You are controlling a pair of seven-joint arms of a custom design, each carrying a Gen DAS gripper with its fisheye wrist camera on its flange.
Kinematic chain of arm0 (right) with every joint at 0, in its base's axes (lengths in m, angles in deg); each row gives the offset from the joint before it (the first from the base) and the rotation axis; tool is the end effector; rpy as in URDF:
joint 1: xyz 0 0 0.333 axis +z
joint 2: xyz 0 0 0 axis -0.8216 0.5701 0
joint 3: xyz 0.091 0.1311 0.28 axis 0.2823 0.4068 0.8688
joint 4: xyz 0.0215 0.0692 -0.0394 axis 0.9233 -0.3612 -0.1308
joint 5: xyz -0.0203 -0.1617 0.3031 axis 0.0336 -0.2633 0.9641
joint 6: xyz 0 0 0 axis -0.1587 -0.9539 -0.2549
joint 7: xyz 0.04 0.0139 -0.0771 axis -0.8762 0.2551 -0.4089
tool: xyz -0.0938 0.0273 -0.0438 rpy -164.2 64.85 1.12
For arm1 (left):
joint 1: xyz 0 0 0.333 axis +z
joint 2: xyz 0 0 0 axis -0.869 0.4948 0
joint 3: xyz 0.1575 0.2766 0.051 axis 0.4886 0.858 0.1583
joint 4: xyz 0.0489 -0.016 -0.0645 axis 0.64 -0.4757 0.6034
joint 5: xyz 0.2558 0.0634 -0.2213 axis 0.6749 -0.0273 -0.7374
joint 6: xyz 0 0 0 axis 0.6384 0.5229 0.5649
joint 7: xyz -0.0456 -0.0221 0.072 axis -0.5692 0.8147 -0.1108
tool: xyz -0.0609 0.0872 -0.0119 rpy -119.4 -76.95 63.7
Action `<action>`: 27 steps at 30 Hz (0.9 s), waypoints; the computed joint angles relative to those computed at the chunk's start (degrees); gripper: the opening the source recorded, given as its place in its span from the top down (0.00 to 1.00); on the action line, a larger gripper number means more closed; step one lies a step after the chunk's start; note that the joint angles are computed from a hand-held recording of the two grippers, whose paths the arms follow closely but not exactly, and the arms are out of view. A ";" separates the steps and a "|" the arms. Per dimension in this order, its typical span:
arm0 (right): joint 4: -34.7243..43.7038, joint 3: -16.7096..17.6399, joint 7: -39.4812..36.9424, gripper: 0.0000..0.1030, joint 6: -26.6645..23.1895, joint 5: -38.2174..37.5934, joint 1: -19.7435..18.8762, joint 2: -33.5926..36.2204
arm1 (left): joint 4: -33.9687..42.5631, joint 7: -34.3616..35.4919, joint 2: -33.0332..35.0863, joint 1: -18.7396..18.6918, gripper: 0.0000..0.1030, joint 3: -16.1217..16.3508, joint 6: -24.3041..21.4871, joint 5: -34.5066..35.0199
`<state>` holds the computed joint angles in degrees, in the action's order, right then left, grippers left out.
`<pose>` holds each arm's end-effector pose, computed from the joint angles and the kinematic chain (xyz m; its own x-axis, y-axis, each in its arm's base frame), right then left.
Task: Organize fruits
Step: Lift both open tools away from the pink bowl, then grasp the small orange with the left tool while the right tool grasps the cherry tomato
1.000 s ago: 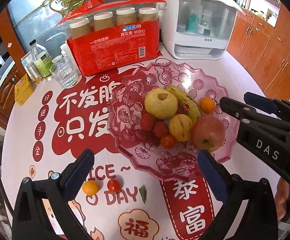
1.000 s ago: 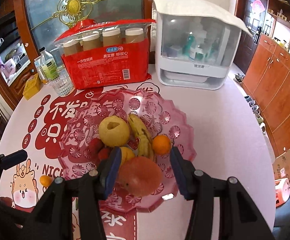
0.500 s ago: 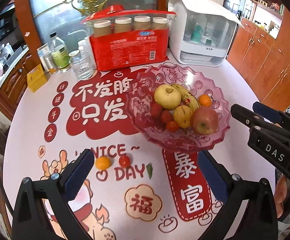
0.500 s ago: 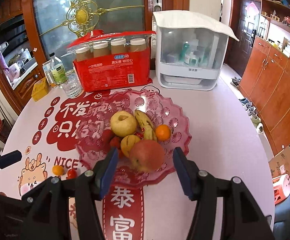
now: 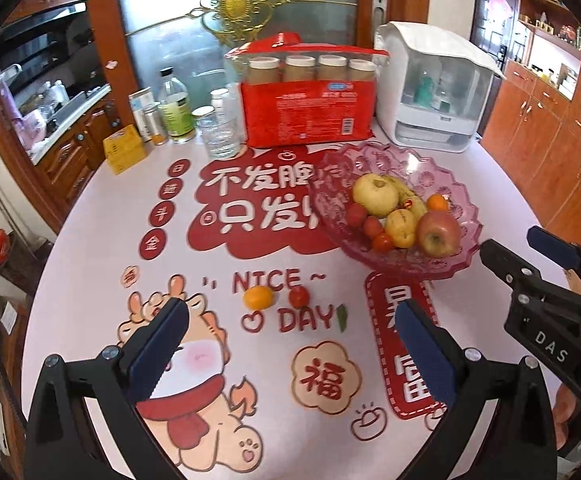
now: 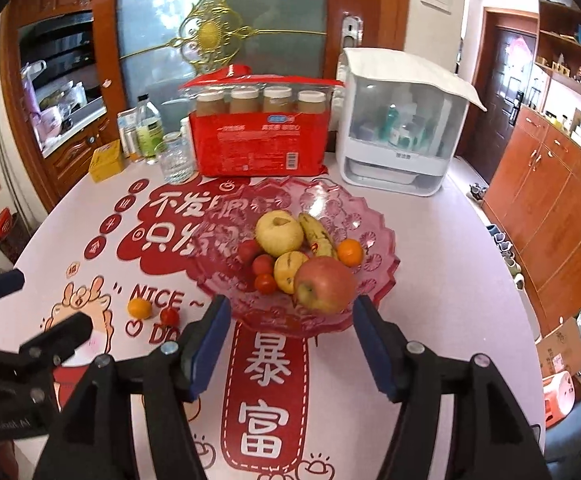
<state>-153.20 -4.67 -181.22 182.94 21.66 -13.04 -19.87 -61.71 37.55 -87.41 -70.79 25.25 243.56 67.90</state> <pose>0.3739 0.4261 0.4483 -0.2790 -0.9585 0.0581 -0.6953 0.1599 -0.7007 0.4351 -0.1971 0.4569 -0.3952 -0.9170 -0.0546 -0.7091 0.3423 -0.6165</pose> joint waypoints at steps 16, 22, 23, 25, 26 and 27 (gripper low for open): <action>-1.93 0.09 1.30 0.36 8.21 -0.26 0.66 2.09 | -6.25 -8.90 -2.95 11.83 0.00 -3.14 3.24 12.28; 2.12 -1.20 -3.14 0.36 11.61 0.28 1.85 6.58 | -4.44 -10.91 -0.23 11.35 0.00 -0.93 1.76 13.89; 3.11 -1.55 -4.08 0.36 12.00 0.44 2.16 7.52 | -4.05 -12.23 0.31 11.91 0.00 -1.01 1.86 15.60; 4.86 -2.32 -5.46 0.36 12.49 0.80 2.82 9.16 | -3.23 -11.46 1.60 11.07 0.00 0.21 1.84 15.40; 5.75 -2.72 -6.13 0.36 12.77 1.17 3.09 9.98 | -2.90 -10.03 2.15 10.21 0.00 1.03 1.67 14.05; 6.60 -3.11 -6.86 0.36 13.20 1.69 3.28 10.80 | -2.42 -8.67 2.78 9.46 0.00 1.68 1.35 12.57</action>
